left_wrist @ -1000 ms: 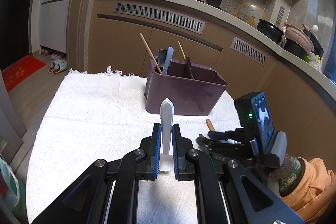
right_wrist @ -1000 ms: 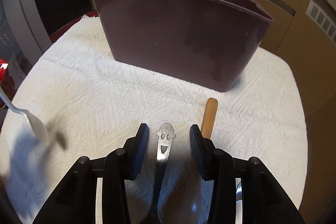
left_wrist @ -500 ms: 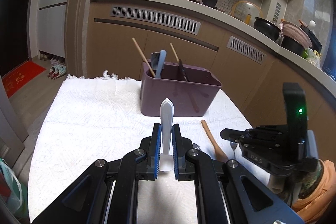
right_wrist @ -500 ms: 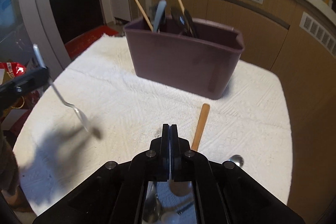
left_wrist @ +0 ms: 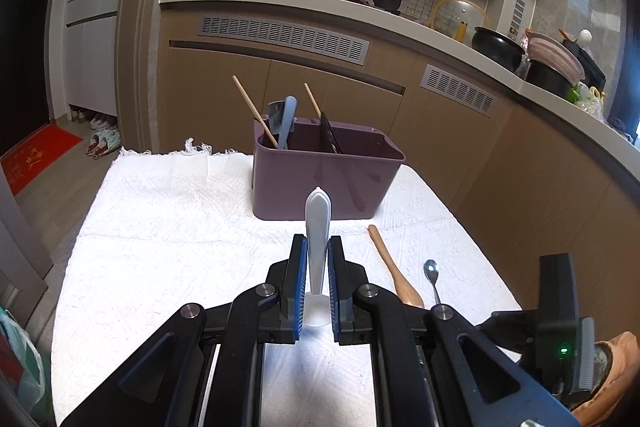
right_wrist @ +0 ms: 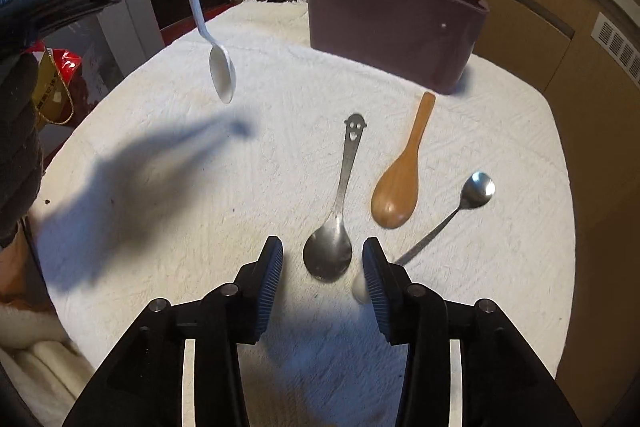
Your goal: Organize utensils
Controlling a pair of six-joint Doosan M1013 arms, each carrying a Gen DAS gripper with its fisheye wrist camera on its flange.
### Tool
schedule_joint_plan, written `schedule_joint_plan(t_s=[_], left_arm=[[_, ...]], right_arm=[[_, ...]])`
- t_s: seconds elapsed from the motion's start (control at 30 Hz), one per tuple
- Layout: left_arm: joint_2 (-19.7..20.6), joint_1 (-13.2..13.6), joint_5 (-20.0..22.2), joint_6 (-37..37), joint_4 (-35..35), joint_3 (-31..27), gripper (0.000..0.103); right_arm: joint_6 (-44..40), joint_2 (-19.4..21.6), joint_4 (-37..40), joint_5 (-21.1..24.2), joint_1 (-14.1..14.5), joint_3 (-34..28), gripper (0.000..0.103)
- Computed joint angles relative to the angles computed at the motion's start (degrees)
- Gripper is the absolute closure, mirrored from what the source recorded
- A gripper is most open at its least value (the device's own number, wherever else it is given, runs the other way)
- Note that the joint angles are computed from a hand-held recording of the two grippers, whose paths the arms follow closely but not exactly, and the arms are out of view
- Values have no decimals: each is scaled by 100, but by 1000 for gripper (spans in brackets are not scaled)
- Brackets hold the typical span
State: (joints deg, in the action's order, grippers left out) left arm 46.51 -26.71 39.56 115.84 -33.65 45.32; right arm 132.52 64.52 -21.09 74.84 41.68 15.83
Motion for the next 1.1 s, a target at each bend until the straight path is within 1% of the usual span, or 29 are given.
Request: schedule_joint_plan(t_s=[0.03,0.07,0.13,0.2,0.23,0.27,0.33,0.4,0.5,0.63,0.77,0.9,1.1], left_arm=[[-9,-4,-5,18,-3,12,95],[-20,-4,-14,36,-13,30,95],[-31,-1,-33,20,-10,46,95],[-41,1,-34,6,-4,58,95],[-52,2,-42,11,-7,74,95],[-44,1,-39,14,-7,63,95],[-52,1,-59,15,-11,77,95],[-58,4,-73,6,-12,81,95],[-85,-1,-104,49,-55,121,95],[-121,-21,-114,164,-127,173,95],[-142,-38,-117,202,-118,194,95],[-158,-39,-145,172,-55,203,95],[-131,-46,-136,152,-39,145,95]], right_arm=[[43,-84,68,-119,-9,183,60],[16,-94,124,-145,-11,221,60],[-80,39,-42,-10,18,28,60],[17,-26,-83,-116,6,160,62],[112,-50,-115,-127,-2,201,70],[201,-62,-169,-89,-9,220,74],[378,-140,-282,-105,-15,348,74],[555,-318,-492,-244,4,622,74],[862,-594,-996,-476,53,957,74],[1182,-808,-1741,-585,121,1085,75],[1282,-798,-2161,-530,112,949,75],[1437,-796,-2225,-625,58,916,76],[1408,-783,-2298,-742,64,891,77]])
